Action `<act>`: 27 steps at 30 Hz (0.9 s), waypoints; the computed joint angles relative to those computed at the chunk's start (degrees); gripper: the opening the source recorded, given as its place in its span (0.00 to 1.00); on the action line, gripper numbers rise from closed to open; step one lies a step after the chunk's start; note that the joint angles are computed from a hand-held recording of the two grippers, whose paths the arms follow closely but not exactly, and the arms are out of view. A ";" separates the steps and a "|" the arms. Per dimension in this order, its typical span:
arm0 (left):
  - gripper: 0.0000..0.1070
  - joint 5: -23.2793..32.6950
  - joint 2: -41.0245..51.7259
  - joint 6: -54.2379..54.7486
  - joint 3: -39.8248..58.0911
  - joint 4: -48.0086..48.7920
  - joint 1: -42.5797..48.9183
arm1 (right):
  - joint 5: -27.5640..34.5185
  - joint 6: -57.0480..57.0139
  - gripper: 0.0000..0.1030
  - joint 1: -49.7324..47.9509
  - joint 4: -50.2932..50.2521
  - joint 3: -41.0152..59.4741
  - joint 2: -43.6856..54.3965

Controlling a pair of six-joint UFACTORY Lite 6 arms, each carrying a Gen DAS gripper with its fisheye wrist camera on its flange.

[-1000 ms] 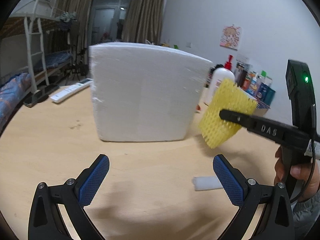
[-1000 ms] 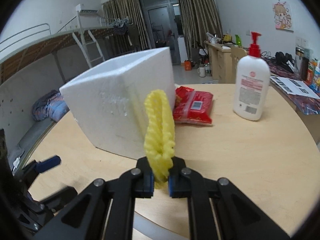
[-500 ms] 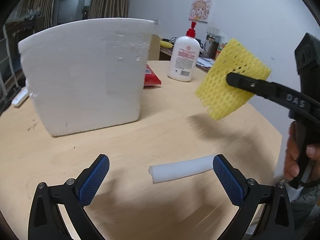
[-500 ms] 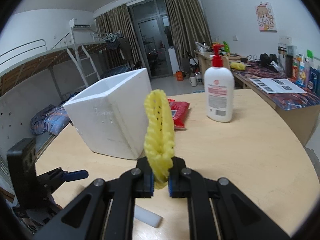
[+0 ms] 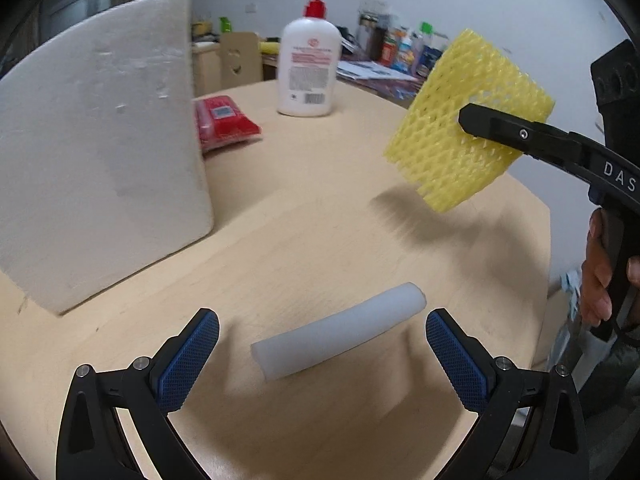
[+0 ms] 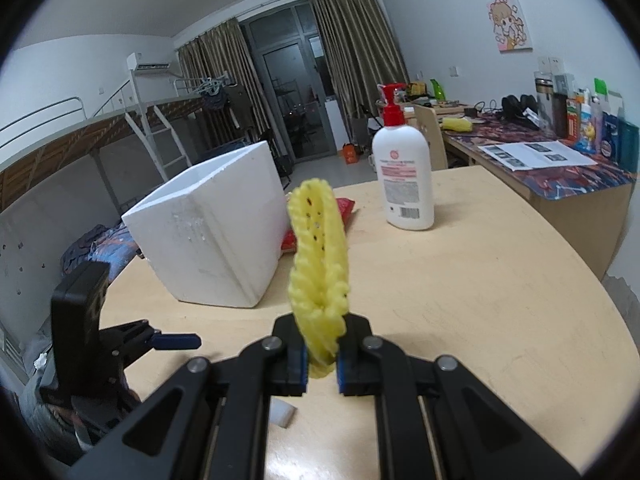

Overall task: Organize soft objects
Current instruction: 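Grasp the white foam stick with the left gripper while the right gripper holds the net sleeve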

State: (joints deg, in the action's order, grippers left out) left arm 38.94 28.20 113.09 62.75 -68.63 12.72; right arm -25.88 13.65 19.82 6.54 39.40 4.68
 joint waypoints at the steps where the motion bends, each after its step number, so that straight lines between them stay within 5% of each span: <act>1: 0.96 0.37 1.21 -1.79 1.71 2.64 -0.71 | -0.16 0.55 0.12 -0.35 -0.70 -0.47 -0.26; 6: 0.94 -1.99 3.37 -2.24 4.20 7.31 -3.32 | -0.42 2.29 0.12 -1.25 -1.95 -2.26 -1.68; 16: 0.74 -4.44 5.42 2.43 5.65 7.93 -5.81 | -0.86 4.93 0.12 -2.98 -4.46 -3.85 -2.85; 20: 0.51 -3.01 4.45 2.52 5.15 9.38 -5.57 | -0.77 4.67 0.12 -2.96 -4.16 -4.19 -3.39; 27: 0.33 -3.06 2.98 1.37 4.00 12.04 -5.18 | -0.72 4.81 0.12 -2.89 -4.77 -4.70 -4.63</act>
State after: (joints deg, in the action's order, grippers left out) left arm 35.88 31.18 114.46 66.75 -56.59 7.54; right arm -26.60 18.45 16.93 1.76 34.70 0.05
